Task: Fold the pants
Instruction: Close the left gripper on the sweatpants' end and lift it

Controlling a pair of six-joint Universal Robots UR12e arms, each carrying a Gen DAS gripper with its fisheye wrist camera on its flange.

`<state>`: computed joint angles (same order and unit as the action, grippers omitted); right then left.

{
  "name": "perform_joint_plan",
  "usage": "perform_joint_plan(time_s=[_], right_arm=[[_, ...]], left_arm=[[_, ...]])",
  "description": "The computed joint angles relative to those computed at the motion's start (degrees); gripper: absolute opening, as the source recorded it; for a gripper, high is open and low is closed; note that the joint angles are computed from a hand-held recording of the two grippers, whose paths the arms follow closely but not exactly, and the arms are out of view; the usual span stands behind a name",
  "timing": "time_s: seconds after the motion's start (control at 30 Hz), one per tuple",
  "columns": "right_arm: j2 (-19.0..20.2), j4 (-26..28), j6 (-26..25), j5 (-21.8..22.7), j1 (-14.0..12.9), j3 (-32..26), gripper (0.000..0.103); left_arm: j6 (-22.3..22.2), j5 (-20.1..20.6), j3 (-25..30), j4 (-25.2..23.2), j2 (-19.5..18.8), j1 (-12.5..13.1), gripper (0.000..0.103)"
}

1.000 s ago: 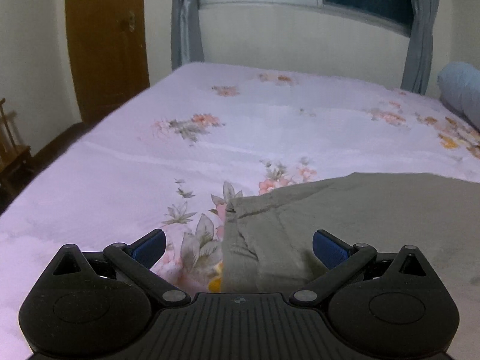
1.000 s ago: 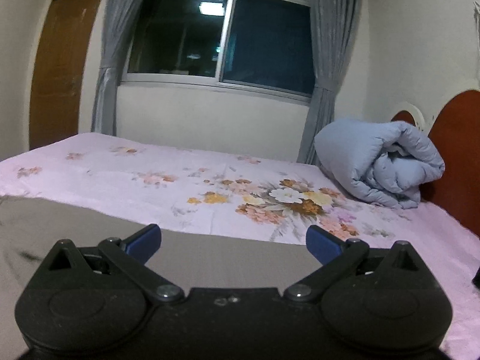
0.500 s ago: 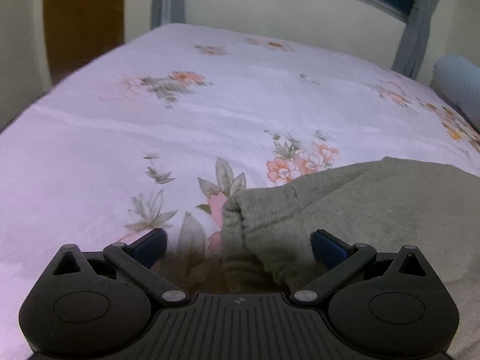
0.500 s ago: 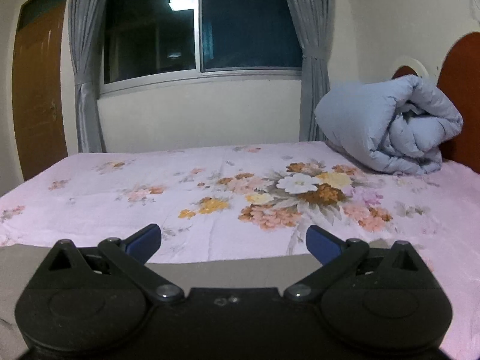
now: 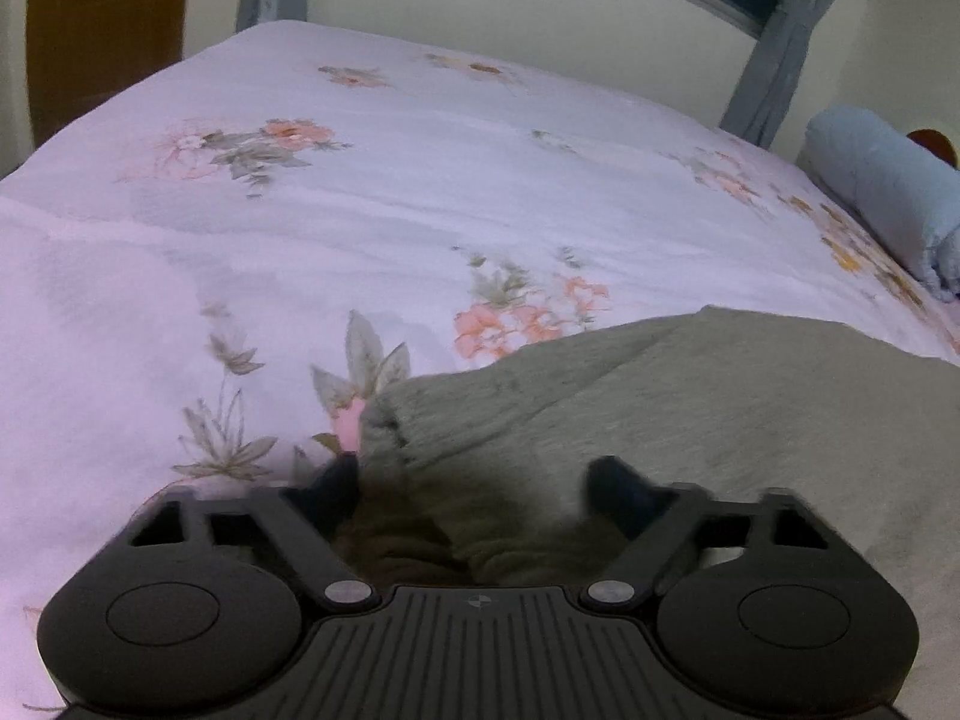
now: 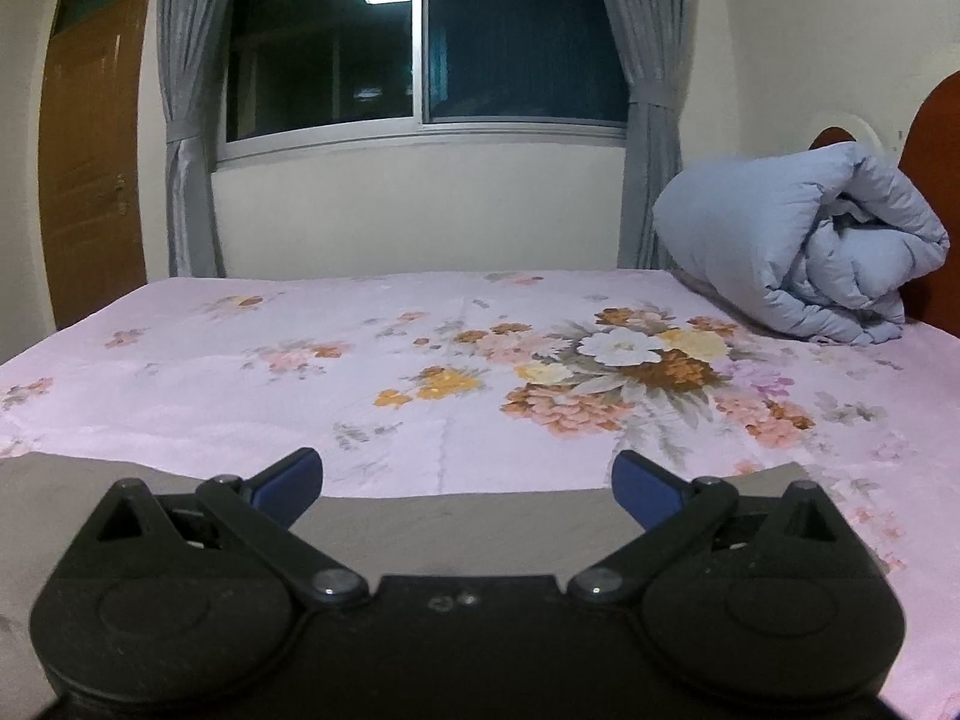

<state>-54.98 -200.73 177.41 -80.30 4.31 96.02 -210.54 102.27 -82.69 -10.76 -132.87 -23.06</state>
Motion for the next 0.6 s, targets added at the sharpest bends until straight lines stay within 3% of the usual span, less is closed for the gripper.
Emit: perform_joint_plan(time_s=[0.1,0.17,0.23,0.3,0.4,0.43,0.5,0.6], right_arm=[[-0.87,-0.33,-0.48,0.5,-0.22,0.88,0.097],[-1.19,-0.96,-1.83,0.56,-0.3,1.19,0.097],[-1.35,-1.25,-2.32,0.55,-0.36,1.23,0.097],[-1.35,-1.17,-2.15,0.5,-0.33,1.11,0.097],[-1.32,-0.94,-2.12,0.48,-0.22,1.05,0.097],[-1.35,-0.65,-2.26,0.79,-0.18,1.02,0.097],[-1.31,-0.96,-3.16,1.45,-0.1,1.16,0.097],[-1.07,-1.68,-4.55,1.4,0.42,1.22,0.097]], left_arm=[[-1.7,-1.25,-1.39,1.76,1.0,0.39,0.064],[-0.49,-2.1,-2.63,5.55,1.44,0.3,0.064],[0.01,-5.75,-4.24,13.95,1.4,0.52,0.064],[-0.06,-6.01,-4.7,14.46,1.36,0.89,0.064],[-4.56,-6.16,-5.56,8.17,2.21,1.76,0.064],[-4.82,-6.79,-6.38,8.7,2.42,1.91,0.064],[-7.14,-10.03,-8.5,11.76,2.91,2.49,0.064],[-13.98,-14.12,-11.65,19.65,2.71,3.55,0.064]])
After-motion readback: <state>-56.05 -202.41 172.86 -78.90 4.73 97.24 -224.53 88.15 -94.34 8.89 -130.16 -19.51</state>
